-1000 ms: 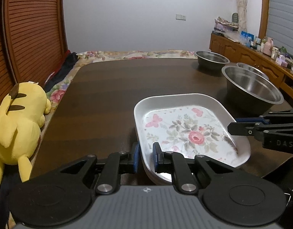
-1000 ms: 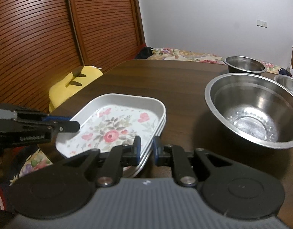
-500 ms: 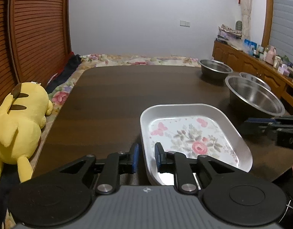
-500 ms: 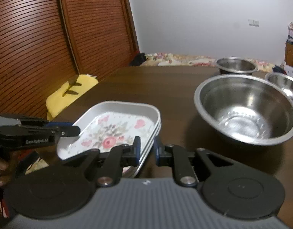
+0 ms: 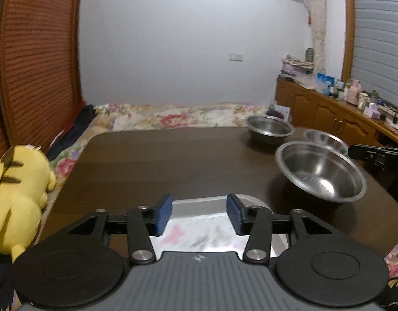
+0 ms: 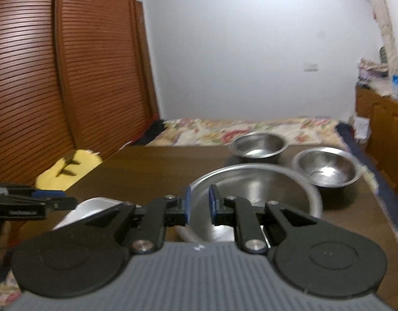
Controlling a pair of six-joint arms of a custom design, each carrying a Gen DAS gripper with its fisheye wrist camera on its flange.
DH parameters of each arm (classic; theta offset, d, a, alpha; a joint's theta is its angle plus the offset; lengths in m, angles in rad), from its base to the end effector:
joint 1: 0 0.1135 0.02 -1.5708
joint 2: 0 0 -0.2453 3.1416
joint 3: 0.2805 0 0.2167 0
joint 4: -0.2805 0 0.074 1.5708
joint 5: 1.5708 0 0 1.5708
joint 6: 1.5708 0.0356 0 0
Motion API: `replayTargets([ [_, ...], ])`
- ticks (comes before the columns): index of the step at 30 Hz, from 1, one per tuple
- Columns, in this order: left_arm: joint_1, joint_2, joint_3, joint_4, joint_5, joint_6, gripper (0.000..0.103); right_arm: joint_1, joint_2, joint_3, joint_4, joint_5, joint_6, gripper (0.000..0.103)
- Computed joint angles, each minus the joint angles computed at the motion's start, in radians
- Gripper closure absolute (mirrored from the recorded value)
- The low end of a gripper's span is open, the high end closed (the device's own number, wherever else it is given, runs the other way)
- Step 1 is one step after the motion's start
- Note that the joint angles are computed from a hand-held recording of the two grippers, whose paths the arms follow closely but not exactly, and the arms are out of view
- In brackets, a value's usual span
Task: Organize plates and bowls
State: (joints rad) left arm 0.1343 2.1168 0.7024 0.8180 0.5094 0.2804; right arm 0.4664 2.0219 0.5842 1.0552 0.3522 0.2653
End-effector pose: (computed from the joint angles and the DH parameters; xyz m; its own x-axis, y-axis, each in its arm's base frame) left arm 0.3254 0.0264 0.0678 -0.4566 0.1821 -0.8709 0.4259 0.9041 -0.0342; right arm 0.2857 0.1301 0.0957 -0.3574 0.0956 -0.9290 -0.0440 0.9919 0.1190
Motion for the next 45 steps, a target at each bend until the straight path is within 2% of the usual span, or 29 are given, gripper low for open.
replayTargets([
  [6,-0.135,0.017,0.016,0.041,-0.037,-0.021,0.05,-0.097,0.036,-0.034,0.076,0.012,-0.028,0.086],
  [8,-0.179,0.03,0.033,0.045,-0.054,-0.029,0.05,-0.125,0.054,-0.038,0.093,0.014,-0.034,0.076],
  [9,-0.197,0.036,0.044,0.043,-0.059,-0.036,0.05,-0.138,0.068,-0.038,0.105,0.013,-0.035,0.066],
  [10,-0.214,0.043,0.057,0.04,-0.06,-0.043,0.05,-0.151,0.083,-0.037,0.116,0.009,-0.036,0.062],
  [19,-0.312,0.117,0.184,-0.022,-0.115,-0.088,0.05,-0.203,0.18,0.005,0.126,-0.062,0.011,0.062],
  [26,-0.341,0.169,0.26,-0.082,-0.143,-0.101,0.051,-0.216,0.201,0.027,0.11,-0.098,0.031,0.062],
  [35,-0.356,0.2,0.304,-0.13,-0.159,-0.103,0.063,-0.23,0.227,0.056,0.098,-0.132,0.046,0.063],
  [38,-0.357,0.205,0.318,-0.152,-0.158,-0.1,0.067,-0.234,0.237,0.065,0.099,-0.143,0.05,0.066],
  [42,-0.358,0.208,0.325,-0.171,-0.154,-0.099,0.076,-0.241,0.246,0.068,0.112,-0.162,0.059,0.077],
  [45,-0.354,0.207,0.324,-0.177,-0.143,-0.096,0.076,-0.243,0.254,0.06,0.138,-0.168,0.067,0.079],
])
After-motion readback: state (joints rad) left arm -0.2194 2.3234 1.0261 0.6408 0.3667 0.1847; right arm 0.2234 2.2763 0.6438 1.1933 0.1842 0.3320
